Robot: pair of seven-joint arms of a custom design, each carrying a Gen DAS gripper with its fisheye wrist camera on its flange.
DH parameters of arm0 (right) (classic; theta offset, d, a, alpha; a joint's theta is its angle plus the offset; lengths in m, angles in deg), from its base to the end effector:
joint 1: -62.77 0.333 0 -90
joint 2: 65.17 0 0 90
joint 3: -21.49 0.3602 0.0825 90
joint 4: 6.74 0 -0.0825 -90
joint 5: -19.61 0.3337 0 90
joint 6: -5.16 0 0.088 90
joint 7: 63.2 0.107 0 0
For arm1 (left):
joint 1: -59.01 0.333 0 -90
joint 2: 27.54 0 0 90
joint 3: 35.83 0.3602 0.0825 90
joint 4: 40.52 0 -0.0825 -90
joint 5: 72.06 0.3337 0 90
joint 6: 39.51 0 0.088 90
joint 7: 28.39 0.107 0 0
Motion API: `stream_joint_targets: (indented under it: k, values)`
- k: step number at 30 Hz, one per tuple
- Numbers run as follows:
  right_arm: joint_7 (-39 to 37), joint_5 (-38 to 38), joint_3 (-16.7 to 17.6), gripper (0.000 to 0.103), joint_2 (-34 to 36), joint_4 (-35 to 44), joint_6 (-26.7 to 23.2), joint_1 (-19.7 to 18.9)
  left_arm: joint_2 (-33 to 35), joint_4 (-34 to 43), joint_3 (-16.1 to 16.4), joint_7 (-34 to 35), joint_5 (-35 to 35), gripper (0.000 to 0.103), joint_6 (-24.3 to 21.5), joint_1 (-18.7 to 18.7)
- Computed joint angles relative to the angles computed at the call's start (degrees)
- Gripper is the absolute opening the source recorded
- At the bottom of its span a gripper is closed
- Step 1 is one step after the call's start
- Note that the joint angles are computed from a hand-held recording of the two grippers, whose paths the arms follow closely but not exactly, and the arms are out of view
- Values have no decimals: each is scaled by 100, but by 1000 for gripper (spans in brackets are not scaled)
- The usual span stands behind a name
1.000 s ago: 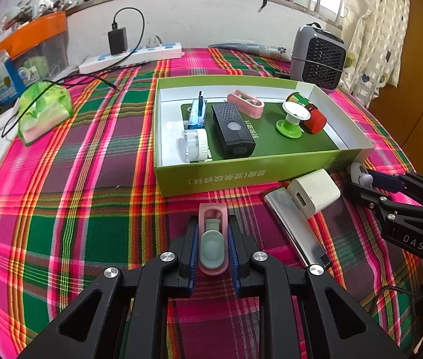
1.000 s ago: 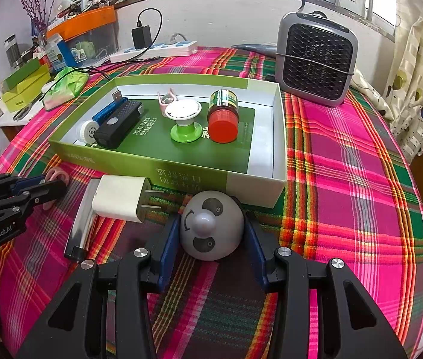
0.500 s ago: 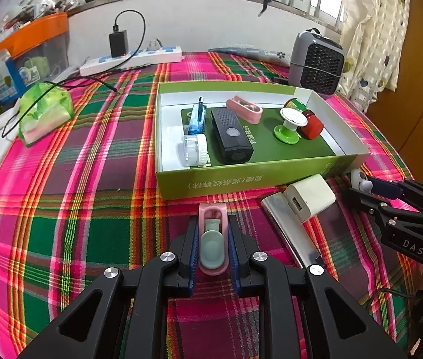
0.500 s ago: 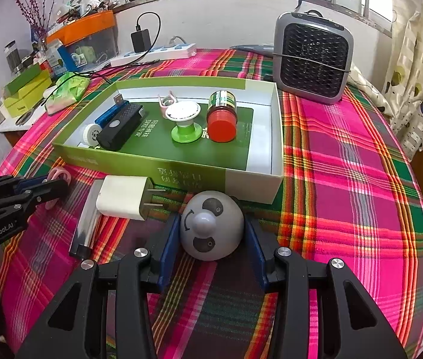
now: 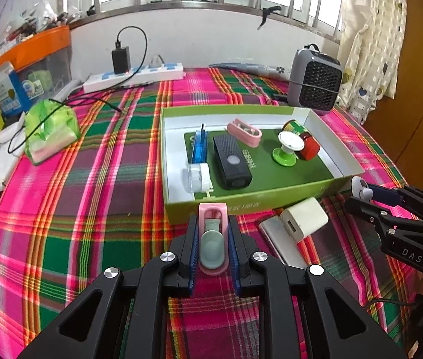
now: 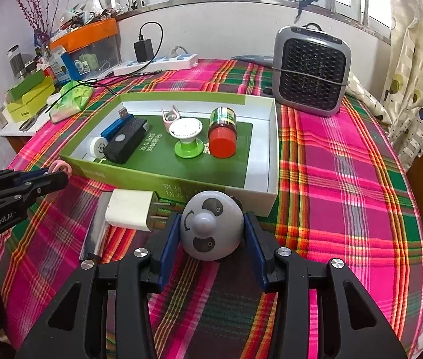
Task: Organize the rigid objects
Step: 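Carry the pink clip and grey ball fan toward the green box tray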
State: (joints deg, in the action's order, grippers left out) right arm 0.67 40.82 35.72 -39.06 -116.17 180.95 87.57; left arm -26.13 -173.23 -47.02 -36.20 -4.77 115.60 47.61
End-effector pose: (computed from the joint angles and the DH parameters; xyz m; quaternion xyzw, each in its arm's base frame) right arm 0.5433 0.3708 0.4155 -0.8493 0.3885 -0.1134 0.3390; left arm 0.4439 -0.2189 0.4346 -0.7545 0.5529 -0.2312 0.2677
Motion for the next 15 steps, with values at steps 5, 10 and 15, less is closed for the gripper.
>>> stream_joint_targets:
  k: [5, 10, 15]
  values:
    - [-44, 12, 21, 44, -13, 61, 14, -23, -24, 79, 11, 102, 9, 17, -17, 20]
    - [-24, -22, -46, 44, 6, 221, -38, 23, -9, 176, 24, 215, -7, 17, 16, 52]
    - [5, -46, -87, 44, 104, 511, -228, 48, 74, 320, 75, 336, -15, 17, 122, 99]
